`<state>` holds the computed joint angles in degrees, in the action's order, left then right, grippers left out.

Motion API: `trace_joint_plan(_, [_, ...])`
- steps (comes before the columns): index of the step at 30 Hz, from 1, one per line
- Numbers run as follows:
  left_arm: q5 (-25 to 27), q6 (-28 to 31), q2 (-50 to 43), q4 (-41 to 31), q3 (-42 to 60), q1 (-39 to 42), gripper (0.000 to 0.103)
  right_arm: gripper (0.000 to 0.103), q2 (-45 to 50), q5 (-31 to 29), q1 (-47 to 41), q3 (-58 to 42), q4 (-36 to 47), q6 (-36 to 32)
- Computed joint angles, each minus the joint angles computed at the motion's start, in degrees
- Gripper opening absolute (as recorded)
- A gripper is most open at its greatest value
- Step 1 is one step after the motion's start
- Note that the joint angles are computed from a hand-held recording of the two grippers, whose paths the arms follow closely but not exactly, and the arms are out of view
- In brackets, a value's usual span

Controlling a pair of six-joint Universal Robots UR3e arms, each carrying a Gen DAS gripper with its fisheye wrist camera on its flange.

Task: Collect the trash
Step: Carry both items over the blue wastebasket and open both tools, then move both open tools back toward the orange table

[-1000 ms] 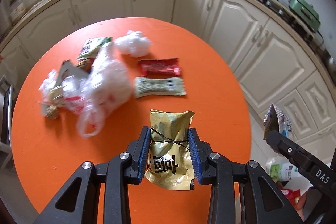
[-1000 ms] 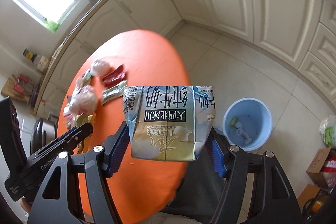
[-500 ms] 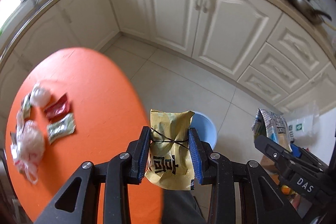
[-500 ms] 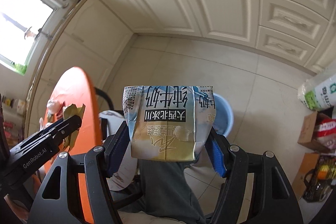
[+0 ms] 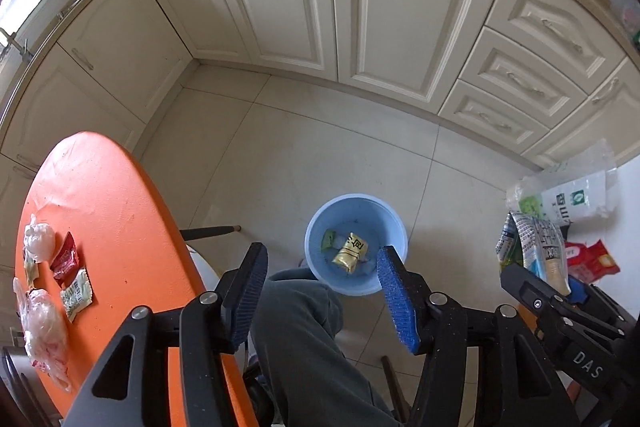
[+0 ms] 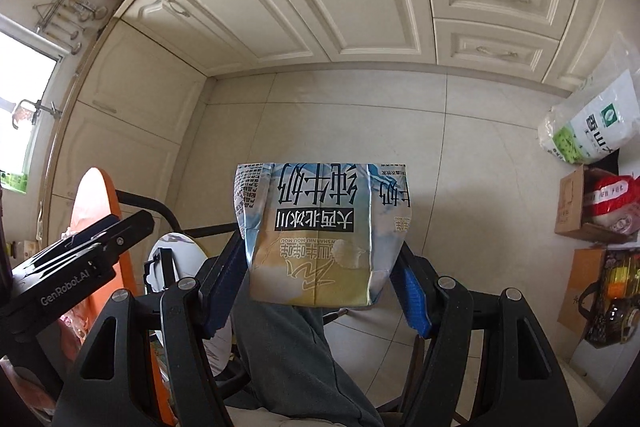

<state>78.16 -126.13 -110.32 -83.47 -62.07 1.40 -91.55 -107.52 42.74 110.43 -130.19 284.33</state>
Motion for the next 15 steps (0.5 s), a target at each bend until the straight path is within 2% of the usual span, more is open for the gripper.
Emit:
trace_joint_plan(5, [0.22, -0.95, 1.46, 1.91, -2.96, 0.7, 0.053, 0.069, 2.15, 2.63, -2.36, 0.33, -4.06, -4.43])
trace_joint_plan(10, [-0.9, 0.58, 4.14, 1.73, -5.27, 3.21, 0.054, 0.071, 6.36, 4.64, -4.72, -3.42, -6.91, -10.05])
trace_joint_plan(13, [-1.42, 1.33, 5.46, 1.76, -6.31, 4.89, 0.055, 0.086, 7.25, 5.07, -5.67, -3.05, -10.94, -10.71])
trace_joint_plan(15, [-1.54, 1.46, 6.01, 1.57, -6.61, 5.8, 0.055, 0.088, 7.88, 4.35, -5.55, -4.25, -10.14, -10.85])
